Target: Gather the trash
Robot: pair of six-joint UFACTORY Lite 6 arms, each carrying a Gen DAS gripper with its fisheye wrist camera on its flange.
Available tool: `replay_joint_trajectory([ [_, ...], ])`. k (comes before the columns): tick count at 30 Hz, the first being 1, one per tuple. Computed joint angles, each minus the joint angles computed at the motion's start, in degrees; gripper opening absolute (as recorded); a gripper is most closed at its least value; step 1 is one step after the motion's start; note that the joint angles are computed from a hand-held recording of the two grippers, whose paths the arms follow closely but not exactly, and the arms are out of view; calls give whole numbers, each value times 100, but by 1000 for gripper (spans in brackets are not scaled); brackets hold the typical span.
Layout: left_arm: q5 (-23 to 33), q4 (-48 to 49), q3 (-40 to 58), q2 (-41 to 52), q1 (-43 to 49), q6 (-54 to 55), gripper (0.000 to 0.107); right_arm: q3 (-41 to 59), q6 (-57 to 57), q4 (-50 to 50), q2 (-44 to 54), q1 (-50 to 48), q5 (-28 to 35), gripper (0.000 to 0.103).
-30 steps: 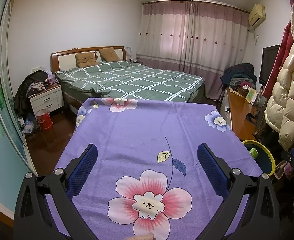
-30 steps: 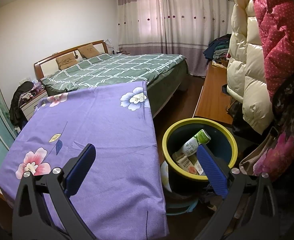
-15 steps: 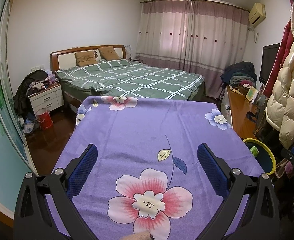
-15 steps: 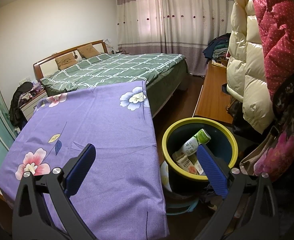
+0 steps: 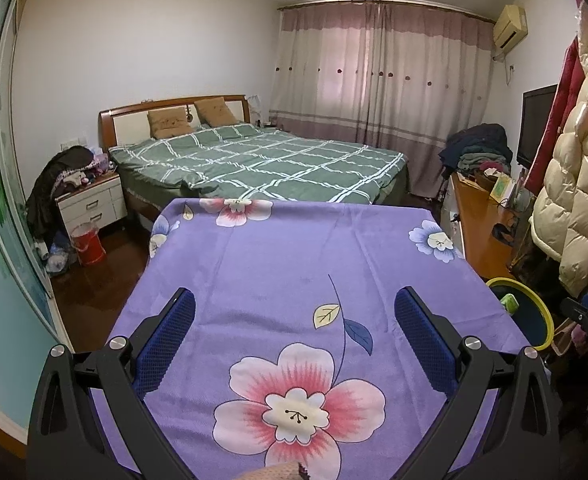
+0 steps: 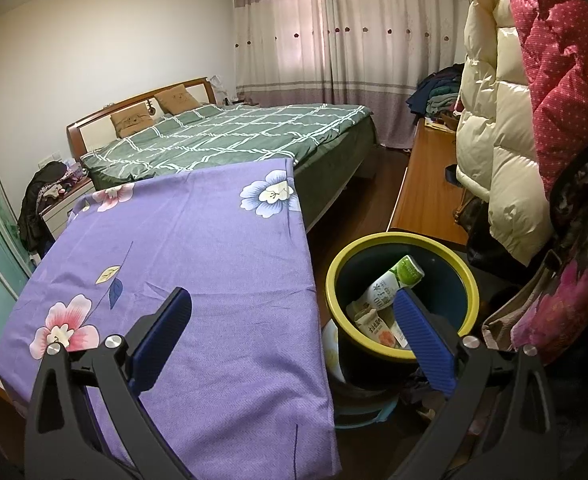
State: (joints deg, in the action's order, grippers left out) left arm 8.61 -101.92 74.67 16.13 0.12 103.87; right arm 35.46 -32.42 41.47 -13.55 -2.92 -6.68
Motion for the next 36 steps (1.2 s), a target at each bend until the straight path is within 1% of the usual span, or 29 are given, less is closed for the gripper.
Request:
replay_joint_trajectory([
  [4, 22, 749, 104, 55, -15, -762, 98, 24, 22, -4, 70, 33, -32, 96],
  [8, 6, 927, 129, 69, -30, -904, 98, 31, 106, -56, 156, 87, -108, 96],
  [14, 6, 949, 141, 76, -41, -916, 98, 20, 224, -149, 214, 138, -168, 96],
  [18, -16, 1194, 189, 106, -81, -1141, 98, 23, 188, -102, 254, 173, -197, 96],
  [30, -52, 1191, 194, 114, -103, -1146, 98, 28, 81, 30, 303, 228, -233, 96],
  [36, -61, 2205, 410, 308, -117, -2183, 98, 99, 88, 40, 444, 266, -261, 96],
])
